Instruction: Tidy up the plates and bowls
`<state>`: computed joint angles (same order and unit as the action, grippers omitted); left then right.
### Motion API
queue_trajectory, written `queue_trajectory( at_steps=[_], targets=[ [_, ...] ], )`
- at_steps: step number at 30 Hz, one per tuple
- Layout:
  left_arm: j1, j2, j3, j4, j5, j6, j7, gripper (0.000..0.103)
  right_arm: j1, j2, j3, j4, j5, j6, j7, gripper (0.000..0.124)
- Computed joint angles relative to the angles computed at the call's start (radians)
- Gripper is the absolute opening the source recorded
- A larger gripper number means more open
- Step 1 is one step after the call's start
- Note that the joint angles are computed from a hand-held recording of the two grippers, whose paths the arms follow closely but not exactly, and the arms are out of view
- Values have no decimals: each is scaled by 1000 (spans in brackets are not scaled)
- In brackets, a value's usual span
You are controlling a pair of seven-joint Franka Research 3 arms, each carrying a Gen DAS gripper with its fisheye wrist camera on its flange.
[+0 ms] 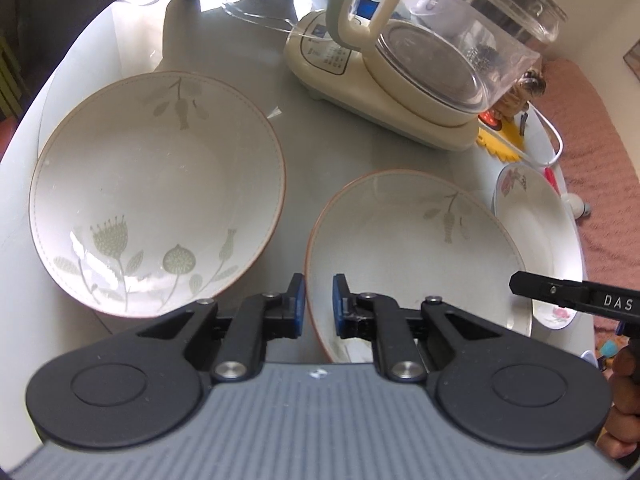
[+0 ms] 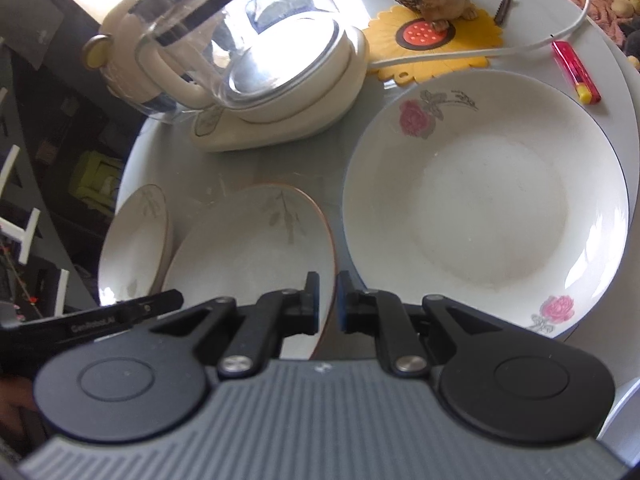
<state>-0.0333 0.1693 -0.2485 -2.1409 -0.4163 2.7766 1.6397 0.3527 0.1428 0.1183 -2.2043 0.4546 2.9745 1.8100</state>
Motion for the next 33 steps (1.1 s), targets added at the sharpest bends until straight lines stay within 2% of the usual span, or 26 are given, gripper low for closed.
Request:
queue_trajectory(
  at_steps=[5,10,18,24,28,31,33],
  targets=[
    [-3,-12,0,-20,-8,14,-19,9,-40,-5,46,3,144,-2,-178,10],
    [0,-25,-8,-37,-57,40,-4,7,-41,-1,45,6,199,13,-251,7],
    [-15,-49,-3,-16,-104,29,5,6,-45,-37,48,-7,321,25,-353,6],
    [-20,-31,-33,46,-300,39,136,6,-49,-83,24,-34,419,32,-403,6],
    [-54,5,-43,96,-272,66,97,6,-53,-119,-8,-59,401,37,-408,6],
    [-71,31,-61,125,-241,81,57,6,-65,-145,-37,-79,316,18,-361,6],
    [-83,57,-71,147,-208,88,11,6,-75,-155,-51,-86,326,14,-388,6]
  ],
)
